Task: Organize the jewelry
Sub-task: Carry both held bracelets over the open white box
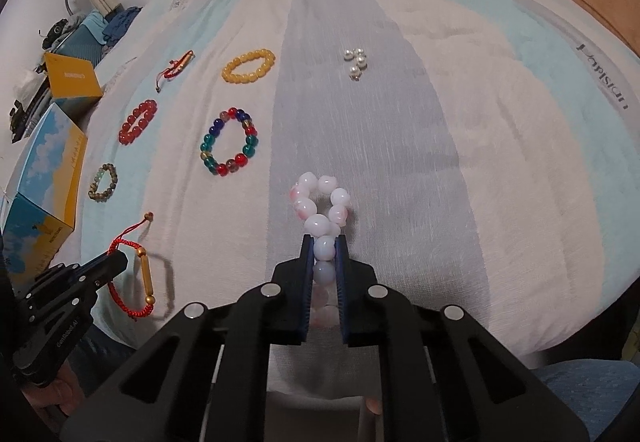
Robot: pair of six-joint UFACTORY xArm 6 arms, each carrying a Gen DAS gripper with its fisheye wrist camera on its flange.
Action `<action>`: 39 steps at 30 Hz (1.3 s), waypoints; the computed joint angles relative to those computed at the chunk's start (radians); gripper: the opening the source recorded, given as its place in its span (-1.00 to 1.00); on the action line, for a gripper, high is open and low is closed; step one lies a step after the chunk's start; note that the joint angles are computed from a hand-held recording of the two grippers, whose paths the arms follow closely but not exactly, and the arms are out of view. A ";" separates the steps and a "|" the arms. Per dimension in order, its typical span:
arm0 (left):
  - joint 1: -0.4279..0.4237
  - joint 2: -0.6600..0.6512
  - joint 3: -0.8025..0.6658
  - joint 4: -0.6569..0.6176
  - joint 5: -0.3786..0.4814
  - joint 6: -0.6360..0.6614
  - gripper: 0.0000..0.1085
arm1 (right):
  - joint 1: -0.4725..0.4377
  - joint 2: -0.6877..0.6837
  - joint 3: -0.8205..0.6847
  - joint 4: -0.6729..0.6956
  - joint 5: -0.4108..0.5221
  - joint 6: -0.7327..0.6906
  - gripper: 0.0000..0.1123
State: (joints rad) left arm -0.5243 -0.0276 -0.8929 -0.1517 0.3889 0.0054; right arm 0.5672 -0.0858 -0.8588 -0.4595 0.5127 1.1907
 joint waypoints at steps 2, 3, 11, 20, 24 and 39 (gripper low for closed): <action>0.000 -0.005 -0.002 0.006 0.002 -0.005 -0.94 | 0.002 -0.003 -0.001 -0.007 0.003 0.006 -0.83; 0.000 -0.008 -0.003 0.018 0.003 -0.014 -0.94 | 0.003 -0.005 -0.002 -0.012 0.005 0.009 -0.83; 0.008 -0.023 -0.016 0.077 0.011 -0.066 -0.94 | 0.007 -0.020 -0.022 -0.045 0.037 0.024 -0.83; 0.027 -0.033 -0.045 0.106 0.018 -0.079 -0.94 | 0.021 -0.016 -0.085 -0.083 0.082 0.022 -0.83; 0.044 -0.040 -0.061 0.101 0.026 -0.071 -0.94 | 0.028 -0.001 -0.130 -0.098 0.101 0.017 -0.83; 0.124 -0.067 -0.131 0.118 0.062 -0.074 -0.94 | 0.059 0.108 -0.347 -0.117 0.159 -0.030 -0.83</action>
